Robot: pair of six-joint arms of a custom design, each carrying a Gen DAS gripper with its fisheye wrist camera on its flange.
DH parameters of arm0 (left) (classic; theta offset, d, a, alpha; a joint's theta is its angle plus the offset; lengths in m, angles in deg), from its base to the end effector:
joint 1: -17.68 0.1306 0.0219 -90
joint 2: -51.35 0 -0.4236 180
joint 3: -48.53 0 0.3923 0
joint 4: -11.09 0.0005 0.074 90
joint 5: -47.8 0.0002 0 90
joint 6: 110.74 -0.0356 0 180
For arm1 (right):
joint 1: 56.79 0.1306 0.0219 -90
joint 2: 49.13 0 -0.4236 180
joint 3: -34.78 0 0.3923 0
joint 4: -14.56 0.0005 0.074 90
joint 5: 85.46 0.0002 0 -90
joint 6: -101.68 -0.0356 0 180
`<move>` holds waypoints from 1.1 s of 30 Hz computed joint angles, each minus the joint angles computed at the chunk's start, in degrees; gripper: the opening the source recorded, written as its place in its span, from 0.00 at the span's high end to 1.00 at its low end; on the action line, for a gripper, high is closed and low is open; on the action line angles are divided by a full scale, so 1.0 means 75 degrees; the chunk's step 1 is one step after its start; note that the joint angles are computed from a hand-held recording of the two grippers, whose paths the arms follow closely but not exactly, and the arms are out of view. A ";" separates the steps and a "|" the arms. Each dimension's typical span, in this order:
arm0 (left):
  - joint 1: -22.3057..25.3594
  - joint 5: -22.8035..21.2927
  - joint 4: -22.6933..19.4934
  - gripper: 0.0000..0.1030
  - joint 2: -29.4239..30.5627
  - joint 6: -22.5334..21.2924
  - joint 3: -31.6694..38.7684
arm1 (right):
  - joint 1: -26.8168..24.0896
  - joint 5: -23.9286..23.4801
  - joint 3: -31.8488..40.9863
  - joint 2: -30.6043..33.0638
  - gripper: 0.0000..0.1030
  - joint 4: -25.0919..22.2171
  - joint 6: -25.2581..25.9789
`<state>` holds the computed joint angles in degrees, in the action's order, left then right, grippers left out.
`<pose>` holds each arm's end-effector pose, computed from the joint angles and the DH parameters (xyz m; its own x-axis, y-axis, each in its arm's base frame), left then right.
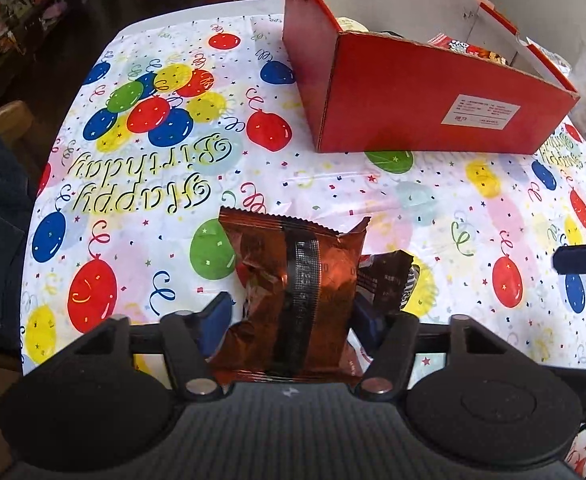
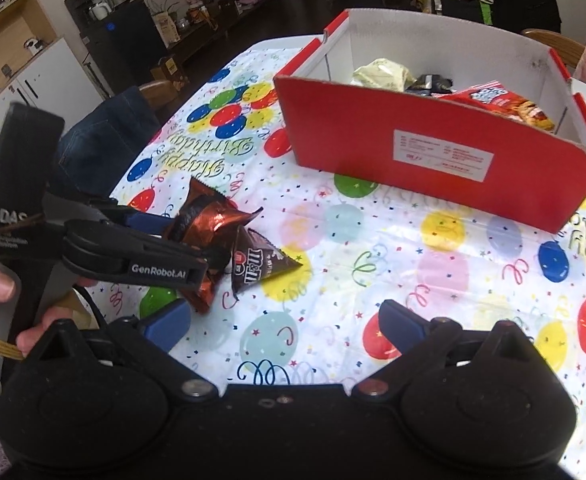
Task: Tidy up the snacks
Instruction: 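Grasp brown chocolate bag with left tool while right tool grasps M&M's packet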
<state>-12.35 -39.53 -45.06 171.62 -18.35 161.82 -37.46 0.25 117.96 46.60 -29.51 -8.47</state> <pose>0.5826 -0.3393 0.3509 -0.7932 0.4104 -0.4498 0.4855 0.8722 -0.0604 0.4779 0.1699 0.3753 -0.8668 0.0600 -0.4950 -0.0749 0.9658 0.2482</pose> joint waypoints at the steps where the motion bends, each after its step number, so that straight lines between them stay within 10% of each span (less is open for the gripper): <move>1: 0.0012 0.0028 0.0008 0.44 -0.0003 0.0027 -0.0004 | 0.0013 0.0018 0.0044 0.0060 0.04 -0.0031 0.0060; 33: 0.0601 0.0301 -0.0068 0.56 -0.0509 0.0968 -0.0527 | 0.0420 0.0789 0.1742 0.1995 0.51 -0.0732 0.1078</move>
